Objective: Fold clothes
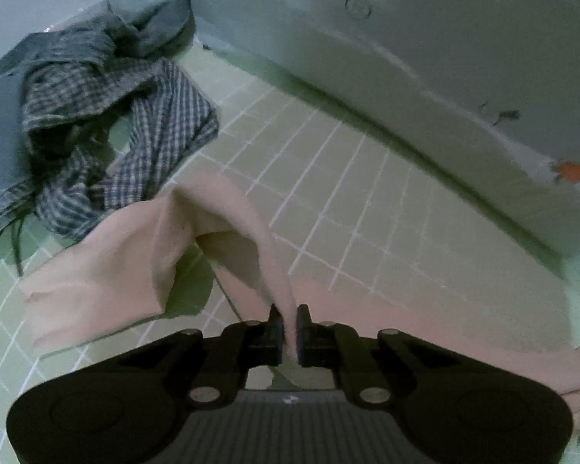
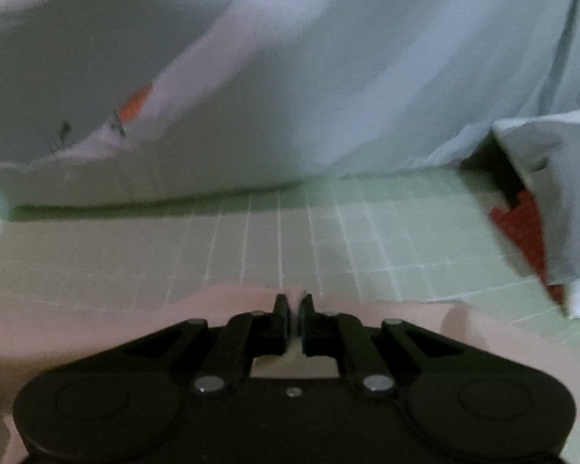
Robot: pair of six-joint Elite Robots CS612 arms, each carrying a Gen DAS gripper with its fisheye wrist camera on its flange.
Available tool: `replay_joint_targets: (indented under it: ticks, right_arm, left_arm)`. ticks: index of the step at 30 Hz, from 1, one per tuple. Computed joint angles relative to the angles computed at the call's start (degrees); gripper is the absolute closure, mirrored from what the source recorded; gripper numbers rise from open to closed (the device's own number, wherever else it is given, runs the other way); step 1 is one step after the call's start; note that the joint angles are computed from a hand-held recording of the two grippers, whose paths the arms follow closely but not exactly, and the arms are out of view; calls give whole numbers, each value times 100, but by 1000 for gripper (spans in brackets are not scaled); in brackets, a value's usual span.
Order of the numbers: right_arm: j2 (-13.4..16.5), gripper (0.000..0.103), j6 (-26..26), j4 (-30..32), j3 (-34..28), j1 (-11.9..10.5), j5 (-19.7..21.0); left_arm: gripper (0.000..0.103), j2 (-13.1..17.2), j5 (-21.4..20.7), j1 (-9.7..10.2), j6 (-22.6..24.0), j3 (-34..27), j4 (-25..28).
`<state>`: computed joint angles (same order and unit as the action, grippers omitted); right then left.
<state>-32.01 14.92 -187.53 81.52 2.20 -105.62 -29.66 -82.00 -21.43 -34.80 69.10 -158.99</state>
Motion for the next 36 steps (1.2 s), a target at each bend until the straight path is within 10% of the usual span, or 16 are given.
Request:
replay_joint_targets:
  ticks: [13,23,27,36]
  right_arm:
    - [-416,97,371,599,1095,23,447]
    - [-451,97,311,306,1228,19,575]
    - [-414,96,379,252,1172,-23,639]
    - [-405,96,803,230,1191,-64,739]
  left_arm:
    - [92,-321,-218,-136,-251,816,843]
    - [56,-547,183,-284,382,1167,-683]
    - [36,-318,-98,-255,758,819,-1041]
    - [35,365,-1441,-102,1536,-337,92]
